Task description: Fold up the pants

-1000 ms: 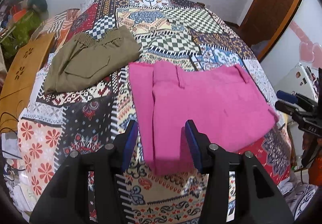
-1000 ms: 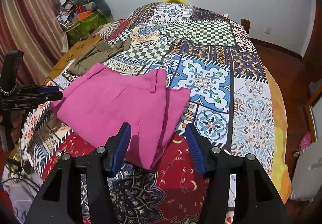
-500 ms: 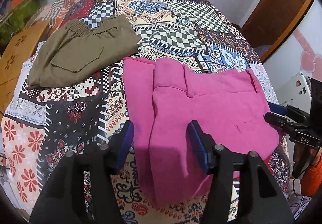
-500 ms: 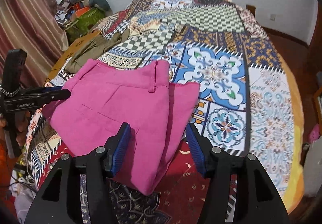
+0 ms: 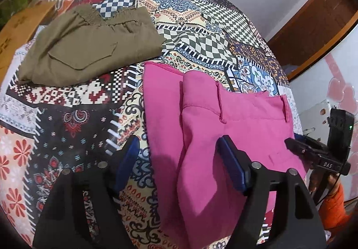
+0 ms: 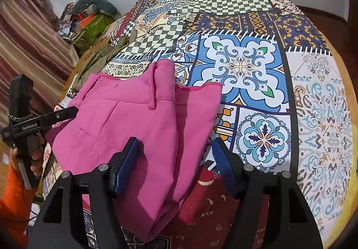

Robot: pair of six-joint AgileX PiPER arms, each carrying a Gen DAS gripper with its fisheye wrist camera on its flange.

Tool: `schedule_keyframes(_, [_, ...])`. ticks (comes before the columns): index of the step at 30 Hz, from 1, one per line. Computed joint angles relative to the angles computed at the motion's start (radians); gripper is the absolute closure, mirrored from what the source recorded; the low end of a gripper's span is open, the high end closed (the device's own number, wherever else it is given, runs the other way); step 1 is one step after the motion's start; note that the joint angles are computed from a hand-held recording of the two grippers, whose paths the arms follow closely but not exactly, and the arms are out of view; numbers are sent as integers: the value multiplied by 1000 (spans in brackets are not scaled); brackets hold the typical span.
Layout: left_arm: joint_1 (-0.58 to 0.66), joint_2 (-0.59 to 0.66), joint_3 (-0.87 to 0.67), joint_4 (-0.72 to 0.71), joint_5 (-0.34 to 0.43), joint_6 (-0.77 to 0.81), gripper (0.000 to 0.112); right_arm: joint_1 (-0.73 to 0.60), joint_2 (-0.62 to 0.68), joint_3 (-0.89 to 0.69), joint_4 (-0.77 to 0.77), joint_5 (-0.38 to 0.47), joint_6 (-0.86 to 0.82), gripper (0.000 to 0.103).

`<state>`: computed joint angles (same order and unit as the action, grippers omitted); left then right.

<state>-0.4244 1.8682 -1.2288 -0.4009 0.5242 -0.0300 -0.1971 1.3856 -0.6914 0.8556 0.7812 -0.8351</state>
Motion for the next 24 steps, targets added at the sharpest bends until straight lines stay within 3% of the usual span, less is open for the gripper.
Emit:
schedule_keyframes(7, [-6,40,-50,-107,25,112,39,-8,34,-18,40,19,-28,35])
schedule_keyframes(12, [-51,50,-81,-51,30,101,46,-1,45,-24,78,25,-47,38])
schedule_keyframes(16, [-45,46,-83,-81,44,125,56,17,45,-28,98,20,-64,53])
schedule_keyframes(21, [-39,12,-58,-88,28,130,83,25,25,-19,106,-7,-65,73])
schedule_keyframes(24, [-56,-8,-46,-41,5,89,87,15,12,-17,114,-7,-76,80])
